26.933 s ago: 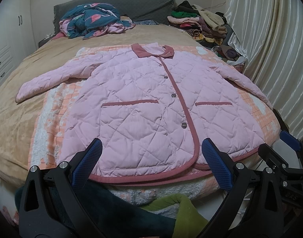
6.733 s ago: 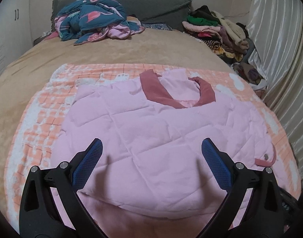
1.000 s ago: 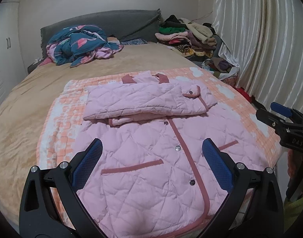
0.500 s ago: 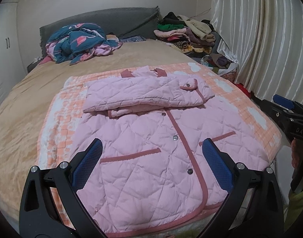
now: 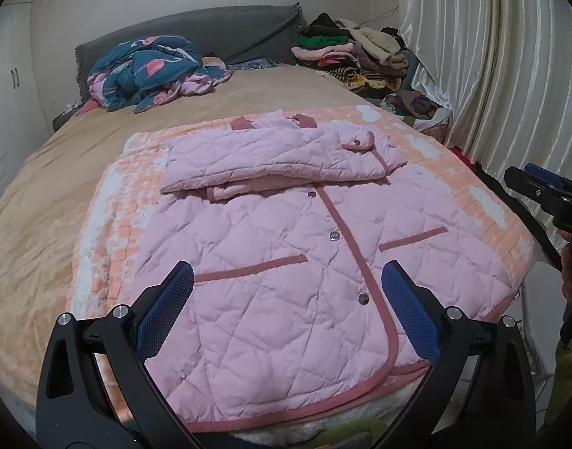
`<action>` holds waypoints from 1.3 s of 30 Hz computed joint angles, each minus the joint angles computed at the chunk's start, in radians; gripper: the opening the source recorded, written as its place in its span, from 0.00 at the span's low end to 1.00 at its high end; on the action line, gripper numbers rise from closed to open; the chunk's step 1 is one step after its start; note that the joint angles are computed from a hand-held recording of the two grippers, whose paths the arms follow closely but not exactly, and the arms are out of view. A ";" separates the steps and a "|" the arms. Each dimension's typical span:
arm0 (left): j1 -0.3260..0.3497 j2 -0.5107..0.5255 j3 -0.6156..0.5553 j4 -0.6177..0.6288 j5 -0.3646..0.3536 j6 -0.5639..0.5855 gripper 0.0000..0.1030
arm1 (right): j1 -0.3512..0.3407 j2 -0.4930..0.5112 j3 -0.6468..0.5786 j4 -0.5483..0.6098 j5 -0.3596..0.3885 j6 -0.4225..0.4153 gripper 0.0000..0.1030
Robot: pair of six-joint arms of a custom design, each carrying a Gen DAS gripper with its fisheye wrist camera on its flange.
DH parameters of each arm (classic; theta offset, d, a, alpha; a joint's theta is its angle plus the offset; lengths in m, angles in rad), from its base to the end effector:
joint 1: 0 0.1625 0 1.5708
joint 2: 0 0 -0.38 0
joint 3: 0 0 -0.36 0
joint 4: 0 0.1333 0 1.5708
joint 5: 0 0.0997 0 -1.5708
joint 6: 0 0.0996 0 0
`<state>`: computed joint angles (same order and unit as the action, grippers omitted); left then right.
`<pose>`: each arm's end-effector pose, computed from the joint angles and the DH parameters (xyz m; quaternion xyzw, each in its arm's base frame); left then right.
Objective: Fold large clothes
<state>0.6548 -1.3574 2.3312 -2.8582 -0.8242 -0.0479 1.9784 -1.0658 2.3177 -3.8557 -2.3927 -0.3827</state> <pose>-0.1951 -0.4031 0.1974 0.3351 0.8584 -0.2958 0.2518 0.2164 -0.3488 0.2041 0.1248 -0.8117 0.4570 0.3417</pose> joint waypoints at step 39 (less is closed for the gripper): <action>0.145 -0.034 0.052 0.126 0.048 -0.111 0.92 | -0.207 0.015 0.189 -0.096 -0.008 0.048 0.96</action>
<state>0.8002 -1.3914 2.3836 -2.7326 -0.7762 -0.1592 1.7719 -1.0504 2.5069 -3.9512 -2.4008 -0.3352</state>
